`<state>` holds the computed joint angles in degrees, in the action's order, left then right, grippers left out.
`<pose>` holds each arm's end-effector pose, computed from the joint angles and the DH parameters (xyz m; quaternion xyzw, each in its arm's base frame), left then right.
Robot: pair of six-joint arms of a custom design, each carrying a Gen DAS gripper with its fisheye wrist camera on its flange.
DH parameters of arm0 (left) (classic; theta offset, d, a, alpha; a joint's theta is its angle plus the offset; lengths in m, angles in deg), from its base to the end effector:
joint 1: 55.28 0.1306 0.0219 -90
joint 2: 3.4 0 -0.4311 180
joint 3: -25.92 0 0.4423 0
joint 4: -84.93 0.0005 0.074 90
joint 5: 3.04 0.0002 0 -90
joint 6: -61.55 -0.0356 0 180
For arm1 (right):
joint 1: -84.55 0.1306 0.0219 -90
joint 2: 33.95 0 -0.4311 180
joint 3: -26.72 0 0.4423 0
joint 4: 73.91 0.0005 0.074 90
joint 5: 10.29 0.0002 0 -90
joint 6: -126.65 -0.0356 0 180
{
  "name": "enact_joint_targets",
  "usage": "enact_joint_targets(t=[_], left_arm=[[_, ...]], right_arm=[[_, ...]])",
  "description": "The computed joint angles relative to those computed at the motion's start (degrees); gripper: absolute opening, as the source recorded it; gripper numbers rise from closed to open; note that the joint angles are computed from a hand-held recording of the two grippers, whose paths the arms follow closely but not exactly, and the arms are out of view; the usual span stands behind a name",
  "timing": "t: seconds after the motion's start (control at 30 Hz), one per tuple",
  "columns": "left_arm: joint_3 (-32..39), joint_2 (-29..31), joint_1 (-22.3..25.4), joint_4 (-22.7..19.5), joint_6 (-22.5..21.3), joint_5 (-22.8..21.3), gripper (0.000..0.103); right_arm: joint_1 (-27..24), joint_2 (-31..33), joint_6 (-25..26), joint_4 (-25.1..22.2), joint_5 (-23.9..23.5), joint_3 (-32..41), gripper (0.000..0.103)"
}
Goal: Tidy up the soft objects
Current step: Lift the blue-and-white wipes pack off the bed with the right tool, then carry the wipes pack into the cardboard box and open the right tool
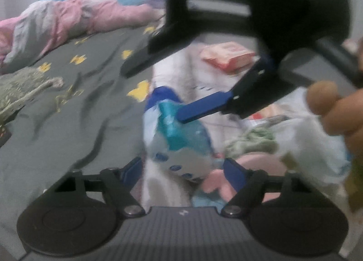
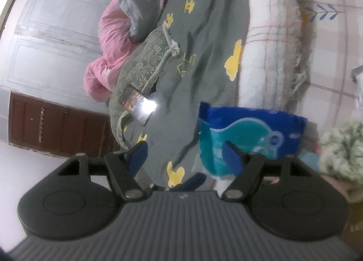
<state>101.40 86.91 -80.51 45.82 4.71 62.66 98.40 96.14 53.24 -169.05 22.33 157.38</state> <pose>0.4713 -0.2064 0.3623 -0.1293 0.9229 0.0271 0.3618 0.7058 0.2044 0.3719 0.2116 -0.8508 -0.4804 0.0235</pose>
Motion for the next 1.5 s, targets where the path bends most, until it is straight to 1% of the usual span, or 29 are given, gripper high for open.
enact_joint_targets(t=[0.1, 0.17, 0.23, 0.3, 0.33, 0.43, 0.5, 0.57, 0.6, 0.67, 0.7, 0.73, 0.77, 0.87, 0.93, 1.1, 1.23, 1.3, 1.4, 1.5], left_arm=[[0.49, 1.15, 1.60, -1.16, 2.30, 1.93, 0.064], [0.31, 1.28, 1.98, -0.67, 2.72, 2.42, 0.064], [0.33, 1.42, 2.02, -0.18, 2.15, 2.25, 0.064], [0.25, 1.56, 1.99, 0.62, 2.05, 2.31, 0.064], [0.37, 1.76, 2.08, 0.87, 2.09, 2.52, 0.064], [1.12, 2.80, 2.24, 0.84, 2.69, 2.24, 0.062], [1.45, 3.33, 2.18, 0.80, 2.94, 1.59, 0.060], [1.46, 3.49, 2.40, 1.35, 2.97, 1.48, 0.057], [1.39, 3.41, 2.44, 1.69, 3.05, 1.41, 0.055], [1.37, 3.25, 2.51, 2.17, 3.20, 1.13, 0.053], [1.42, 3.26, 2.52, 2.47, 2.97, 0.94, 0.051], [1.45, 3.25, 2.44, 2.75, 2.69, 0.63, 0.050], [1.65, 3.33, 2.37, 2.68, 2.46, 0.46, 0.048], [2.31, 3.33, 1.90, 2.54, 1.35, -0.39, 0.045], [3.00, 3.14, 1.35, 2.24, -0.02, -1.41, 0.043], [4.72, 2.03, -0.05, 2.92, -3.81, -4.00, 0.040], [7.67, 2.11, -1.60, 4.15, -7.57, -4.87, 0.039], [9.73, 2.84, -2.80, 4.89, -10.07, -5.24, 0.039], [13.53, 4.65, -4.85, 6.18, -14.23, -4.40, 0.039], [17.91, 7.27, -6.55, 7.24, -16.72, -0.87, 0.038]], right_arm=[[-0.25, 0.01, -0.61, 3.13, 0.27, -0.19, 0.073], [-0.70, -0.86, -1.20, 8.06, 1.68, -1.11, 0.073], [-1.19, -1.38, -2.39, 13.36, 3.57, -1.76, 0.073], [-1.45, -0.70, -3.48, 16.78, 5.12, -1.39, 0.073], [-1.50, 0.27, -3.84, 17.13, 5.48, -0.51, 0.073], [-1.16, 4.07, -4.52, 15.15, 5.72, 2.97, 0.073], [-0.62, 5.68, -4.56, 14.29, 5.44, 3.95, 0.073], [-0.24, 6.56, -5.02, 14.19, 3.38, 4.00, 0.073], [-0.17, 7.30, -4.78, 13.23, 2.21, 4.72, 0.073], [-0.02, 8.40, -2.66, 10.32, 0.40, 5.86, 0.073], [0.05, 8.71, -0.81, 8.38, -0.55, 6.22, 0.073], [0.14, 8.91, 0.92, 6.95, -1.05, 6.54, 0.073], [0.35, 8.71, 2.78, 6.22, -0.53, 6.44, 0.073], [0.77, 6.72, 4.73, 8.74, 1.65, 4.20, 0.073], [0.70, 5.93, 4.43, 9.53, 1.98, 3.52, 0.071], [-0.93, 3.23, 3.13, 11.65, -0.75, 2.05, 0.067], [-2.87, -0.15, 0.48, 14.99, -1.42, 0.79, 0.065], [-4.35, -1.39, -0.22, 15.53, -1.47, 1.07, 0.065], [-7.37, -3.50, -2.84, 17.56, -2.03, 0.83, 0.065], [-11.41, -5.19, -5.57, 19.17, -2.41, 0.77, 0.065]])
